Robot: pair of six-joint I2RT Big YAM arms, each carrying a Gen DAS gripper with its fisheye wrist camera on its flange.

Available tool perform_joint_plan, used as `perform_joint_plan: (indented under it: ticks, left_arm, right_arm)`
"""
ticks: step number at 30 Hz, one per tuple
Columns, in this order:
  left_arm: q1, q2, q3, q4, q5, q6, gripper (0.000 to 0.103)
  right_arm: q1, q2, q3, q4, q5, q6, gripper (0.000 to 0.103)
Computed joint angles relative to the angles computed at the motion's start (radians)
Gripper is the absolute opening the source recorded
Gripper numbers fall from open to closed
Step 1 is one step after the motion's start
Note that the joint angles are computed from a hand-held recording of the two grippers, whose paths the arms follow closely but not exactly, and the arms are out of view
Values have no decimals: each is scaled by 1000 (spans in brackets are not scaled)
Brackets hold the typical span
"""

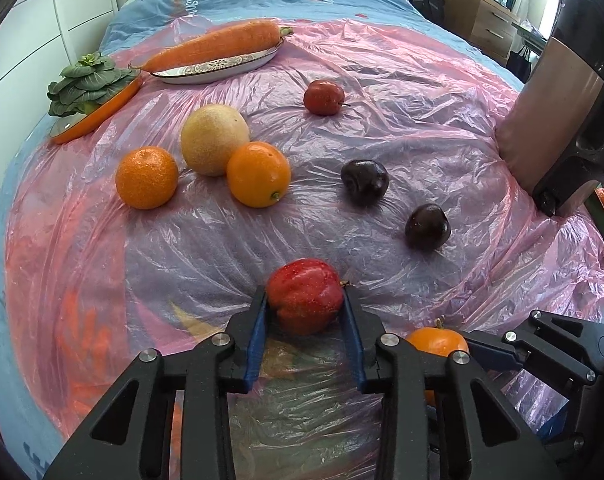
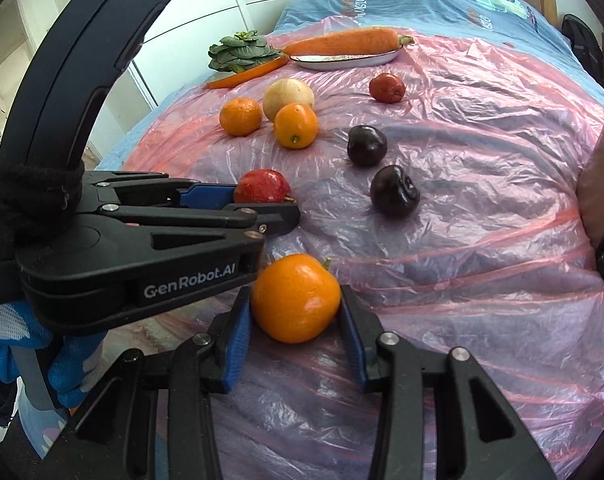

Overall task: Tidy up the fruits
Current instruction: 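Grasp a red apple with the left tool while the right tool grasps an orange, then carry the apple and orange into the green tray and open both tools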

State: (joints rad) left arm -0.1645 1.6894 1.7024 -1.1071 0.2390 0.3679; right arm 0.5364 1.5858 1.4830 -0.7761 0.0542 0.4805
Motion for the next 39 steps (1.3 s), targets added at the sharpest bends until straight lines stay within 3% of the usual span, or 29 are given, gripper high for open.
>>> perform_joint_plan:
  ticks: [21, 30, 39]
  left_arm:
    - [21, -100, -23, -16, 16, -6, 30]
    - [-11, -178, -63, -50, 46, -2, 30]
    - [-132, -252, -99, -95, 79, -12, 30]
  right_arm:
    - [24, -126, -53, 1, 47, 50, 67]
    - [11, -273, -159, -30, 114, 100, 67]
    - [-46, -481, -315, -104, 198, 189, 67]
